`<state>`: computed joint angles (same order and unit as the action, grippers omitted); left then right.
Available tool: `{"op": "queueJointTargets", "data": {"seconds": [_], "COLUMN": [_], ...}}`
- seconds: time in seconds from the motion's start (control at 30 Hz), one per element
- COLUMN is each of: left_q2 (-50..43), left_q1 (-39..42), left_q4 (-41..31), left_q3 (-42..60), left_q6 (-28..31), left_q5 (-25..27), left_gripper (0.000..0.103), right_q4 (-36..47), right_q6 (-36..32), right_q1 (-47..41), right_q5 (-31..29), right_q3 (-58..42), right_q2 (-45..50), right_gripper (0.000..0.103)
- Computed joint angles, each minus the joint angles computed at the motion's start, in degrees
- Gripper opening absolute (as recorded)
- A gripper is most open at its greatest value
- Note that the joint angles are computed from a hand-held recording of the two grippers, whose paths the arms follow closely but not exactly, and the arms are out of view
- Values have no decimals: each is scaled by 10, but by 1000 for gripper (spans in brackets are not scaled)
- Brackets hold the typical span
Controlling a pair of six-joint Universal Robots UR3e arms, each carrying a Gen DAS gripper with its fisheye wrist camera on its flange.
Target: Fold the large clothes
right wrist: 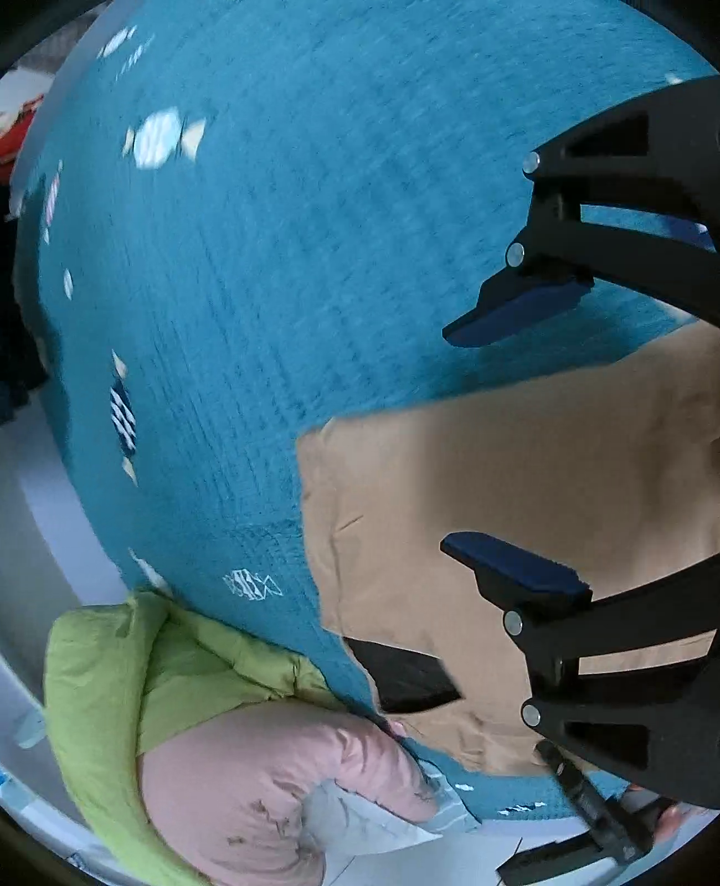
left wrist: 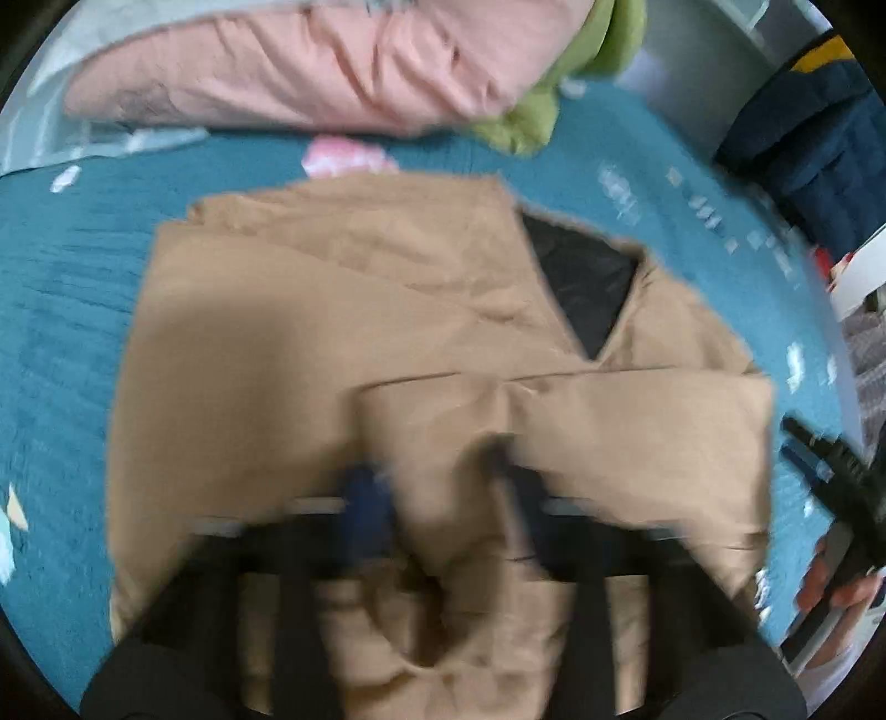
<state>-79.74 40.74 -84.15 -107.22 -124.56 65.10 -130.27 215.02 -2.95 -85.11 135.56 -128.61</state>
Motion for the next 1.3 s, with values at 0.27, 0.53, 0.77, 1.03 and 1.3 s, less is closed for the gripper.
{"op": "queueJointTargets", "data": {"seconds": [0.27, 0.53, 0.77, 1.03, 1.3], "left_q2": [22, -46, 53, 99, -58], "left_q1": [-17, -64, -39, 4, -32], "left_q4": [96, 170, 251, 184, 132], "left_q3": [-45, -38, -123, -111, 72], "left_q6": [27, -31, 10, 79, -9], "left_q5": [6, 26, 35, 35, 63], "left_gripper": [11, 13, 86, 87, 90], "right_q4": [-68, -135, -56, 52, 108], "right_q6": [2, -33, 36, -3, -45], "right_q1": [65, 46, 58, -4, -54], "right_q5": [-75, -82, -152, -103, -53], "right_q3": [-42, -14, -19, -53, -97], "right_q2": [149, 197, 98, 27, 62], "right_gripper": [19, 20, 88, 89, 89]}}
